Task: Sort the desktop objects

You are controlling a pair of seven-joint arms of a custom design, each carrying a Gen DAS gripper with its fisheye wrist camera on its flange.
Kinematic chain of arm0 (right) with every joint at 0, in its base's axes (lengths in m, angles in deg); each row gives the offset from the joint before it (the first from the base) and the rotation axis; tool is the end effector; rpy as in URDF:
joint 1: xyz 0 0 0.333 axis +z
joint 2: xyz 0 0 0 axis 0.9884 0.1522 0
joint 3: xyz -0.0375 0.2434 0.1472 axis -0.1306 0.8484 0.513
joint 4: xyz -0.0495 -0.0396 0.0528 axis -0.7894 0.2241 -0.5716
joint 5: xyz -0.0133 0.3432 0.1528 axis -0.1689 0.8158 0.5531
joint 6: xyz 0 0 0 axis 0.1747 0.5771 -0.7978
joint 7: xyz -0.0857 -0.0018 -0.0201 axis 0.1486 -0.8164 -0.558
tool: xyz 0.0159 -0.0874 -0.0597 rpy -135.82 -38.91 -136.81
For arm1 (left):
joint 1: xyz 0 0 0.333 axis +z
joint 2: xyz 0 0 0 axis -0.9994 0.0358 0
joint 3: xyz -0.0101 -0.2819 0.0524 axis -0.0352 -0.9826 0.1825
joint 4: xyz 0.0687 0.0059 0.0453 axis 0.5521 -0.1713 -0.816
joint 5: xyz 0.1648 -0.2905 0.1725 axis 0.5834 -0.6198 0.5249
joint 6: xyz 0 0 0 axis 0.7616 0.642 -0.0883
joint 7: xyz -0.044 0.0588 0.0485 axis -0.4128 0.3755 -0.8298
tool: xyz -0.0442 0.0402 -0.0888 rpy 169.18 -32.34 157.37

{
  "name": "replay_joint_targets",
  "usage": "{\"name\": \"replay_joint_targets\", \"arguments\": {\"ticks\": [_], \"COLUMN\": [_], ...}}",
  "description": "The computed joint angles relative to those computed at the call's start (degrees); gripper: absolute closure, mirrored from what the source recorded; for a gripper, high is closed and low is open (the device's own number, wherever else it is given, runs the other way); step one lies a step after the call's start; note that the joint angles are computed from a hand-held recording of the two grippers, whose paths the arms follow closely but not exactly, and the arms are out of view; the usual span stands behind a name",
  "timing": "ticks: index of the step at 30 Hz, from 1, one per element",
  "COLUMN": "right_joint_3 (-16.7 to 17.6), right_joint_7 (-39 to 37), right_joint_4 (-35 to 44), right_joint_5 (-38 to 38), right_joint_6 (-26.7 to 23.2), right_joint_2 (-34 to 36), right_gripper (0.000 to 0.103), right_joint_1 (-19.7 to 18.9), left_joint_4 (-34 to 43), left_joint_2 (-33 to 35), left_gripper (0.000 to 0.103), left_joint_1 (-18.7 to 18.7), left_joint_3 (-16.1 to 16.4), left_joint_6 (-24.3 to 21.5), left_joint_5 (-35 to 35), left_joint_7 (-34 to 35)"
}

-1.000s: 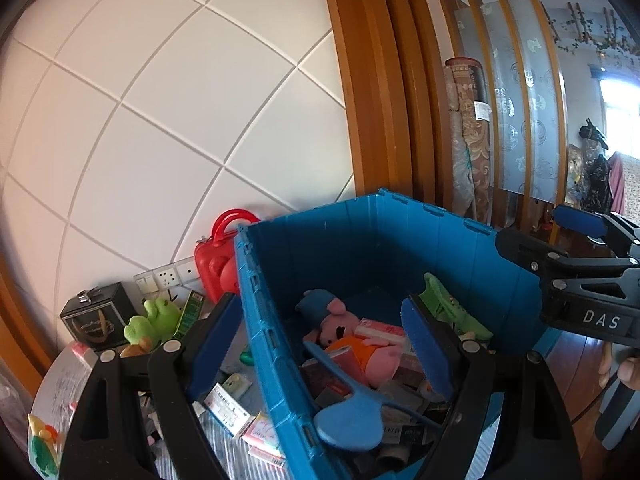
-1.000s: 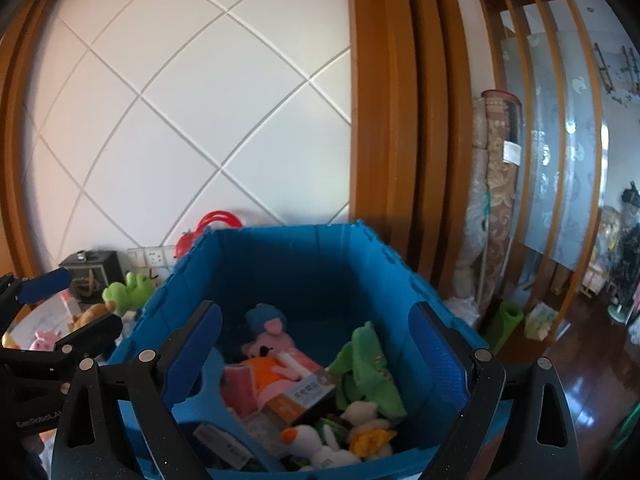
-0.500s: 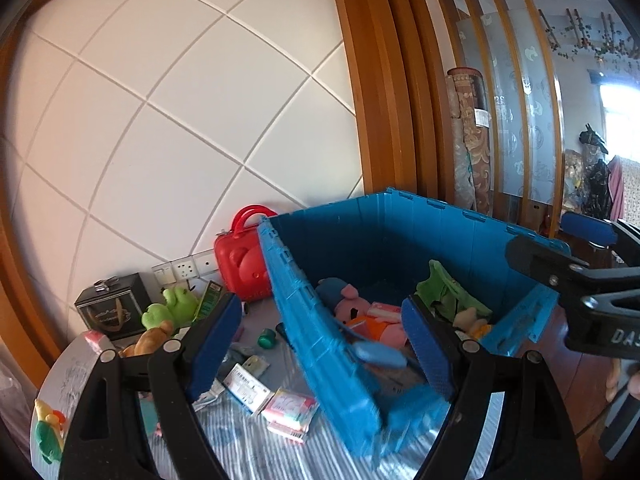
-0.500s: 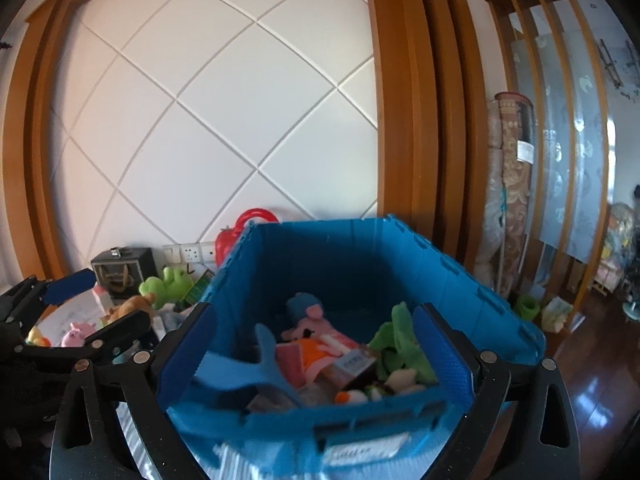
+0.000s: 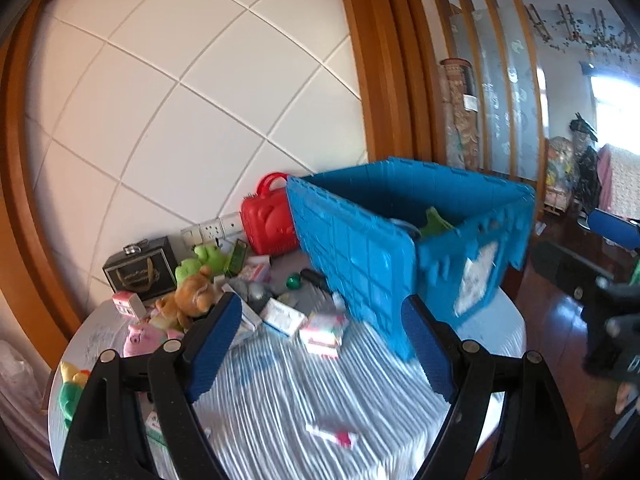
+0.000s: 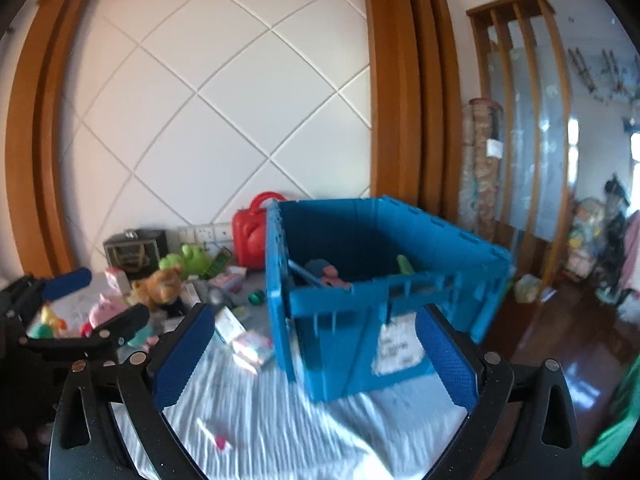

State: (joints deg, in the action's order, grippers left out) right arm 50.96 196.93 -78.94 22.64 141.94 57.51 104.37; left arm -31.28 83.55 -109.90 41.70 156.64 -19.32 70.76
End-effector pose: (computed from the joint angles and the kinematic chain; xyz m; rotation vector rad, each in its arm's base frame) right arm 0.4698 0.3044 0.7871 -1.5430 1.3117 -0.9675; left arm 0.4901 -0.3318 0.7512 -1.3936 1.5851 -0.8959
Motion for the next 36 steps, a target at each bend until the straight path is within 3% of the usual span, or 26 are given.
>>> {"name": "replay_joint_targets", "arguments": {"ticks": [5,16,36], "right_joint_3": [2.12,6.05,5.58], "right_joint_7": [2.86,1.61,1.49], "right_joint_4": [-5.77,-7.84,-4.07], "right_joint_5": [-0.41,0.69,-1.67], "right_joint_6": [-1.44,-2.23,-3.72], "right_joint_2": [-5.10,-7.80,-4.64], "right_gripper": [0.001,0.001,0.001], "right_joint_1": [-0.15,-2.22,0.45], "left_joint_4": [-8.96,-16.86,-18.77], "left_joint_2": [-7.39,-14.60,-17.03], "left_gripper": [0.021,0.021,0.021], "left_joint_1": [1.77,6.14,9.90], "left_joint_3": [-1.08,-3.85,-5.22], "left_joint_6": [2.79,4.75,4.52], "left_joint_5": [-1.32,-3.00,-1.68], "left_joint_7": [-1.48,-4.02,-6.51]}}
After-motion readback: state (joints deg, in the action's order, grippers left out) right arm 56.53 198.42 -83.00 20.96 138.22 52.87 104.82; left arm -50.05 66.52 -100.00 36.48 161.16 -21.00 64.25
